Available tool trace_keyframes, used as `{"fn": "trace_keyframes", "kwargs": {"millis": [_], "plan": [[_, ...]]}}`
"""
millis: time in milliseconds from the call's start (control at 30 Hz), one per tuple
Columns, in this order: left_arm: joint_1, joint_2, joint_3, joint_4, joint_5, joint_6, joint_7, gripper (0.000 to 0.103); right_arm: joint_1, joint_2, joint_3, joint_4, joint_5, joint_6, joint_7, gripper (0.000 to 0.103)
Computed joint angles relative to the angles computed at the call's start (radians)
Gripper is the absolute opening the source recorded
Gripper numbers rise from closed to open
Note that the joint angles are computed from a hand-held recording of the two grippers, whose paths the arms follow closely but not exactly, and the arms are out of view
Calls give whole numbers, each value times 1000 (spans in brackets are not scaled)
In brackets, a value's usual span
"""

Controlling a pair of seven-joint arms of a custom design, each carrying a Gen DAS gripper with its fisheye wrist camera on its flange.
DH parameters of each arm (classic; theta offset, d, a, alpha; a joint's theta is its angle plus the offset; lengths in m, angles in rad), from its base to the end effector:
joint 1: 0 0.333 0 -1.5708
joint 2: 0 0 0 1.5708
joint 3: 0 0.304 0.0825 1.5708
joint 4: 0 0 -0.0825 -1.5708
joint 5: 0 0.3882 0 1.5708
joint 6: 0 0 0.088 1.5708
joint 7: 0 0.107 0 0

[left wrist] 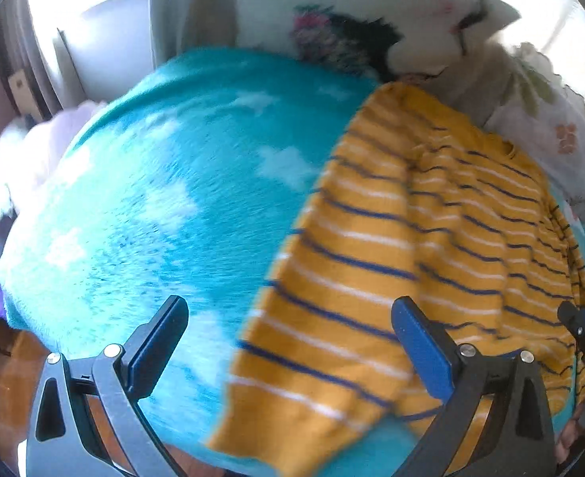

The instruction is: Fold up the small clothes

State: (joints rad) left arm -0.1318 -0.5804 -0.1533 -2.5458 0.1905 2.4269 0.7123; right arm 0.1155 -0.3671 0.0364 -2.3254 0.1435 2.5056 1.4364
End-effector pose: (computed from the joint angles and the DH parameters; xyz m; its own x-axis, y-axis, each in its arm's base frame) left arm 0.4022 -0.1209 0.5000 0.4093 -0.9006 0.1463 -0.7753 -0.4278 -0.4646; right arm 0.4836 0.0744 0.5303 0.2082 -0.9768 -0.0495 -0.8372 -0.1518 -0.5254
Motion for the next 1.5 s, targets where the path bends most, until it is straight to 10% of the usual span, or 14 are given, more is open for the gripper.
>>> {"fn": "trace_keyframes", "kwargs": {"millis": [100, 267, 500, 733, 933, 1167, 1500], "plan": [[-63, 8, 94, -32, -91, 51, 156, 96, 9, 21, 36, 9, -19, -6, 58, 97], [-141, 76, 180, -7, -276, 77, 427, 3, 29, 58, 76, 30, -88, -33, 164, 97], [-5, 42, 180, -8, -337, 74, 493, 3, 48, 63, 94, 45, -182, -56, 279, 91], [274, 124, 101, 145, 39, 42, 344, 6, 20, 49, 101, 52, -294, -83, 404, 89], [119, -19, 187, 29, -129, 128, 483, 50, -35, 8, 80, 45, -354, -122, 519, 89], [-264, -6, 292, -30, -614, 72, 771, 51, -111, -107, 42, -43, -375, -195, 558, 89], [-330, 88, 192, -17, -927, 54, 869, 51, -145, -275, -78, -207, -225, -232, 223, 89]]}}
